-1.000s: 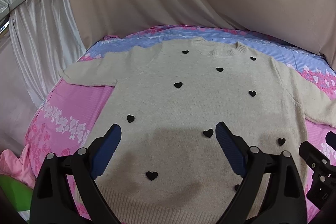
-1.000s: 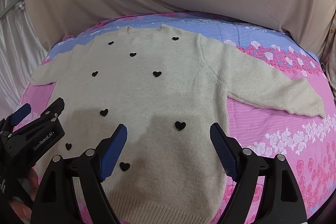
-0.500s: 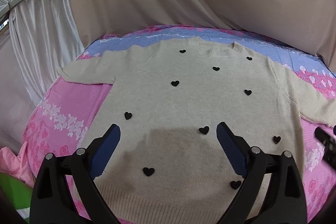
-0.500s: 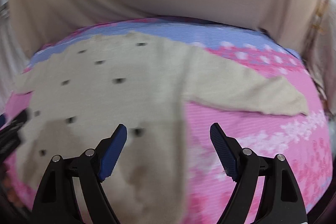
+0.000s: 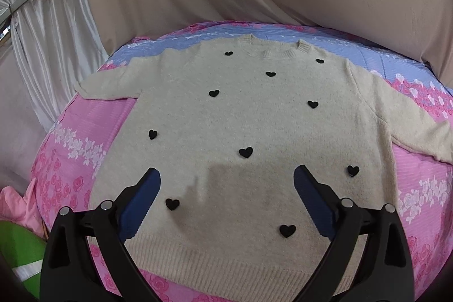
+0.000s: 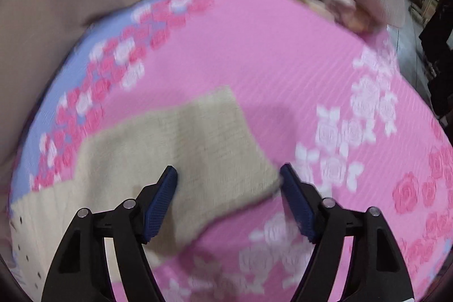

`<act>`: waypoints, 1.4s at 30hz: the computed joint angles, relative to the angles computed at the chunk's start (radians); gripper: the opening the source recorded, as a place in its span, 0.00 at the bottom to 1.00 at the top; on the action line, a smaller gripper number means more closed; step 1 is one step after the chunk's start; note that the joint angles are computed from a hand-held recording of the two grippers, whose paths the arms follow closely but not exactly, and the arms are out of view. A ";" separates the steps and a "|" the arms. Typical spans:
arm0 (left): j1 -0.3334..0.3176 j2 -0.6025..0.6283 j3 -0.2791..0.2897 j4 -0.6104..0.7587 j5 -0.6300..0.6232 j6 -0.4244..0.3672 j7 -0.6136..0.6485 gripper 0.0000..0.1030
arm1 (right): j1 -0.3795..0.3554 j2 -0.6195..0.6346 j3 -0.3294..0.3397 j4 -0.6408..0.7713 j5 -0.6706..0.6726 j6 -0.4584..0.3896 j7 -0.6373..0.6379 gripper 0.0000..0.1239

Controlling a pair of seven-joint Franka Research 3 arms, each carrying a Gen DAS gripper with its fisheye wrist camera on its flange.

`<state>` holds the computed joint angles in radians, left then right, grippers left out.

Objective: Fold small clothes
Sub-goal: 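Grasp the sweater sleeve cuff with the right gripper and lift it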

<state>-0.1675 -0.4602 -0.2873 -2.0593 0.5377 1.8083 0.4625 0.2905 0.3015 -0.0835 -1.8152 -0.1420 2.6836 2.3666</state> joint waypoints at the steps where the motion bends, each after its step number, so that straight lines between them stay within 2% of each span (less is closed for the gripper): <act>1: 0.000 0.007 -0.003 0.008 0.000 -0.007 -0.001 0.90 | -0.023 -0.001 0.028 0.001 0.040 0.017 -0.054 0.12; 3: 0.000 0.024 -0.008 0.026 0.003 -0.020 -0.003 0.90 | -0.024 -0.027 0.030 -0.018 0.048 0.076 -0.084 0.10; 5: -0.002 0.038 -0.013 0.043 0.015 -0.028 0.000 0.90 | 0.005 -0.064 -0.025 -0.047 -0.046 0.126 -0.012 0.10; 6: -0.003 0.042 -0.014 0.048 0.020 -0.029 0.000 0.90 | 0.021 -0.072 -0.057 -0.051 -0.110 0.119 0.026 0.10; 8: -0.008 0.048 -0.012 0.053 0.022 -0.025 0.003 0.91 | 0.028 -0.050 -0.078 -0.018 -0.190 0.021 0.043 0.10; 10: -0.013 0.052 -0.007 0.054 0.016 -0.021 0.014 0.91 | -0.008 -0.007 -0.039 0.018 -0.140 -0.080 -0.041 0.11; 12: -0.016 0.052 -0.002 0.051 0.010 -0.017 0.022 0.91 | 0.019 -0.043 -0.060 -0.033 -0.212 -0.057 0.031 0.12; 15: -0.017 0.046 0.002 0.045 0.010 -0.011 0.033 0.91 | 0.056 -0.114 -0.086 -0.109 -0.422 -0.006 0.222 0.12; 16: -0.017 0.042 0.005 0.039 0.006 -0.006 0.036 0.91 | 0.040 -0.101 -0.061 -0.093 -0.424 -0.049 0.197 0.14; 17: -0.018 0.037 0.012 0.031 -0.005 0.004 0.040 0.92 | 0.009 -0.067 -0.020 -0.066 -0.355 -0.115 0.112 0.16; 18: -0.018 0.033 0.017 0.023 -0.015 0.014 0.046 0.92 | 0.004 -0.068 -0.015 -0.061 -0.340 -0.125 0.097 0.16; 19: -0.018 0.028 0.022 0.016 -0.023 0.021 0.053 0.92 | 0.009 -0.096 -0.025 -0.091 -0.360 -0.095 0.151 0.17; 21: -0.012 0.007 0.025 -0.002 -0.025 0.033 0.056 0.92 | -0.005 -0.142 -0.016 -0.140 -0.318 -0.026 0.184 0.18; 22: -0.009 -0.012 0.031 -0.021 -0.029 0.046 0.054 0.92 | -0.014 -0.165 -0.005 -0.168 -0.299 0.012 0.202 0.24; 23: -0.006 -0.028 0.037 -0.035 -0.036 0.058 0.053 0.92 | -0.023 -0.173 0.009 -0.179 -0.268 0.028 0.191 0.36; 25: 0.001 -0.058 0.049 -0.065 -0.055 0.078 0.051 0.92 | -0.042 -0.146 0.043 -0.164 -0.157 0.040 0.116 0.46; 26: 0.004 -0.078 0.059 -0.083 -0.073 0.089 0.049 0.92 | -0.043 -0.125 0.052 -0.146 -0.118 0.026 0.095 0.46; 28: 0.012 -0.107 0.071 -0.107 -0.104 0.101 0.046 0.92 | -0.027 -0.089 0.044 -0.112 -0.092 -0.014 0.112 0.47; 29: 0.017 -0.122 0.074 -0.119 -0.115 0.101 0.043 0.92 | -0.004 -0.073 0.021 -0.094 -0.124 -0.022 0.166 0.49; 30: 0.023 -0.133 0.073 -0.125 -0.120 0.095 0.042 0.92 | 0.012 -0.069 0.009 -0.086 -0.152 -0.023 0.203 0.46; 32: 0.032 -0.159 0.070 -0.141 -0.123 0.083 0.044 0.92 | -0.012 -0.047 0.041 -0.051 -0.070 -0.011 0.128 0.11; 33: 0.035 -0.174 0.070 -0.152 -0.125 0.076 0.046 0.92 | -0.004 -0.045 0.036 -0.038 -0.065 -0.005 0.126 0.11; 37: 0.048 -0.237 0.085 -0.201 -0.144 0.063 0.044 0.92 | 0.045 -0.077 0.034 -0.004 -0.092 0.124 0.133 0.10; 39: 0.061 -0.274 0.098 -0.228 -0.149 0.068 0.037 0.92 | 0.075 -0.077 0.055 0.055 -0.079 0.188 0.102 0.10; 42: 0.083 -0.319 0.118 -0.262 -0.148 0.088 0.034 0.92 | 0.114 -0.045 0.115 0.185 -0.012 0.241 -0.014 0.10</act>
<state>-0.0850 -0.7791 -0.1690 -2.3216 0.3894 1.8962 0.4964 0.4042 0.2567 0.0320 -1.6297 -0.1538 2.9243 2.3526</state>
